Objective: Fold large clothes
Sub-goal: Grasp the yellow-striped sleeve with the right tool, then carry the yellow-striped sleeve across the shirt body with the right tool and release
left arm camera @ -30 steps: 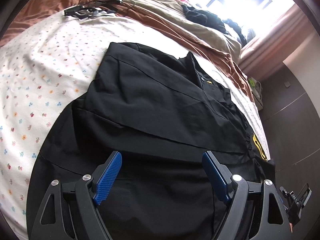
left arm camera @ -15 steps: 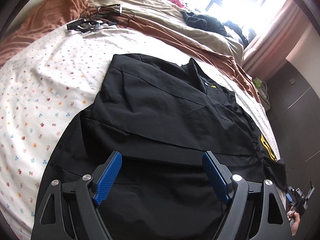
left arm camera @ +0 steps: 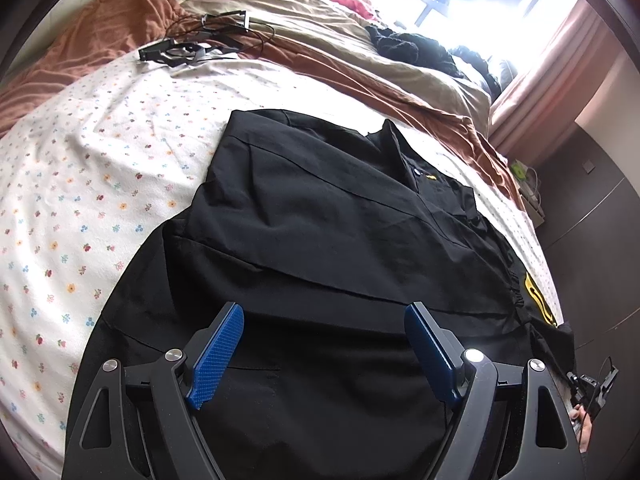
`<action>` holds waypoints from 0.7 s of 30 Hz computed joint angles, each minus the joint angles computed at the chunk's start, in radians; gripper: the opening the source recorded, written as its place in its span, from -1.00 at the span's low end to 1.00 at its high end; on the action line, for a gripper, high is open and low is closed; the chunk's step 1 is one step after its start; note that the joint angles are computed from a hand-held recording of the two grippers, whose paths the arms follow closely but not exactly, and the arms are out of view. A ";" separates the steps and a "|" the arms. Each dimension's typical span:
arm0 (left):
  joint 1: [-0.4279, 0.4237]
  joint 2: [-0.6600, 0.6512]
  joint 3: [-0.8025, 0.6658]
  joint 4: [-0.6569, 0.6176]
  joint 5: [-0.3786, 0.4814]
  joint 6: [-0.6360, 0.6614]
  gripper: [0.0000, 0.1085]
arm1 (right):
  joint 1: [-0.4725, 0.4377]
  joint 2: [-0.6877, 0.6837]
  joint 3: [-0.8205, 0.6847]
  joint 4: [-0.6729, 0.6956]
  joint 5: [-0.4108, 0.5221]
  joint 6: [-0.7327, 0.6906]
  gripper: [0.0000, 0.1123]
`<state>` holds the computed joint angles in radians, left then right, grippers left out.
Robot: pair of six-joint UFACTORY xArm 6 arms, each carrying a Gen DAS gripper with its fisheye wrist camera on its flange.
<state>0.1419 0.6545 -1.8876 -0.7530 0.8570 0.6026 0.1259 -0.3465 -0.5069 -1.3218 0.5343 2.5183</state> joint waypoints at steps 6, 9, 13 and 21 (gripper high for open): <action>0.016 0.012 -0.030 -0.015 0.041 -0.012 0.54 | 0.081 -0.082 -0.067 0.045 0.126 -0.134 -0.94; 0.023 0.006 -0.034 -0.038 0.055 0.008 0.54 | 0.145 -0.085 -0.159 0.092 0.212 -0.270 -0.95; 0.041 0.011 -0.059 -0.072 0.092 0.015 0.54 | 0.232 -0.029 -0.321 0.103 0.297 -0.391 -0.95; 0.087 0.038 -0.131 -0.127 0.154 0.004 0.54 | 0.381 0.229 -0.699 0.091 0.359 -0.589 -0.95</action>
